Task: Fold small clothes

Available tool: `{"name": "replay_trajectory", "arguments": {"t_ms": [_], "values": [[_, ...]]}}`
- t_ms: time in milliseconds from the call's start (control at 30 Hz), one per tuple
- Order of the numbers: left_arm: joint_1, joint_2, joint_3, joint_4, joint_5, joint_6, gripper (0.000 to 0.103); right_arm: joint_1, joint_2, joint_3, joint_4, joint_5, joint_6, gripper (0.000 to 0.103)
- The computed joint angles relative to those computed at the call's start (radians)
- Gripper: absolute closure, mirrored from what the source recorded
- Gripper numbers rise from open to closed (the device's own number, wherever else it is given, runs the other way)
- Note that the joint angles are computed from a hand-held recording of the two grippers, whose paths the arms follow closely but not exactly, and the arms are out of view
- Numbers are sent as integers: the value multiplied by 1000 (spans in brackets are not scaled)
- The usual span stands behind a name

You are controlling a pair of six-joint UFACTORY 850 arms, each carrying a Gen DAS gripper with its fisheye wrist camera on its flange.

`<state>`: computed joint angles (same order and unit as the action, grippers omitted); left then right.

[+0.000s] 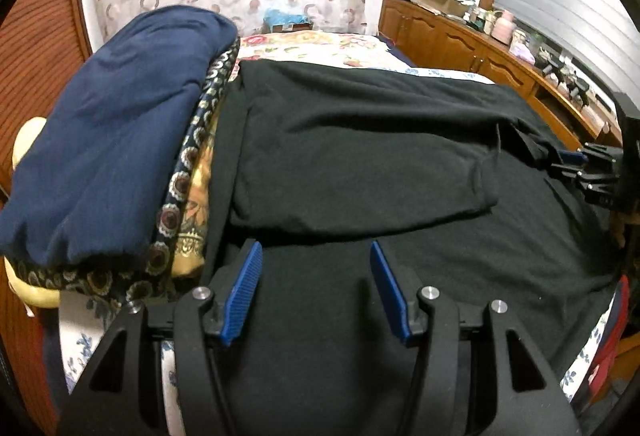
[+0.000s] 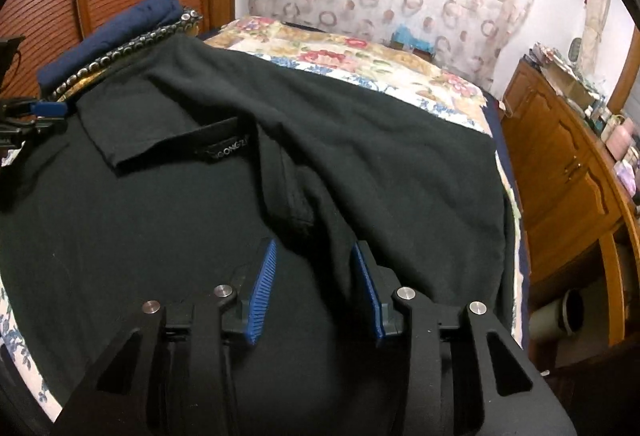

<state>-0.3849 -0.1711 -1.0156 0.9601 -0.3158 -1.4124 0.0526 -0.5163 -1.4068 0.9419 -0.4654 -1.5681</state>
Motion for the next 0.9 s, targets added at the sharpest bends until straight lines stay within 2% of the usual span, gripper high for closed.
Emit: {"name": "replay_trajectory", "arguments": {"t_ms": [167,267,467,567,633,700,800,900], "values": [[-5,-25,-8,-39,-20,31,48,8,10,6,70,-22,-57,64],[-17,-31,-5,33,-40,-25,48,22,8,4,81,-28,-71,64],[-27,-31,1,84,-54,-74,47,54,1,5,105,9,-119,65],[-26,-33,-2,83,-53,-74,46,71,-12,-2,69,64,-98,65],[-28,-34,-2,84,-53,-78,46,74,-30,-19,5,74,-41,76],[-30,-34,-1,87,-55,-82,46,70,-34,-19,7,71,-57,92],[-28,-34,-1,84,-53,-79,46,47,-20,-7,66,15,-124,98],[-29,-34,-1,84,-53,-79,46,9,23,30,140,-65,-217,99]]}}
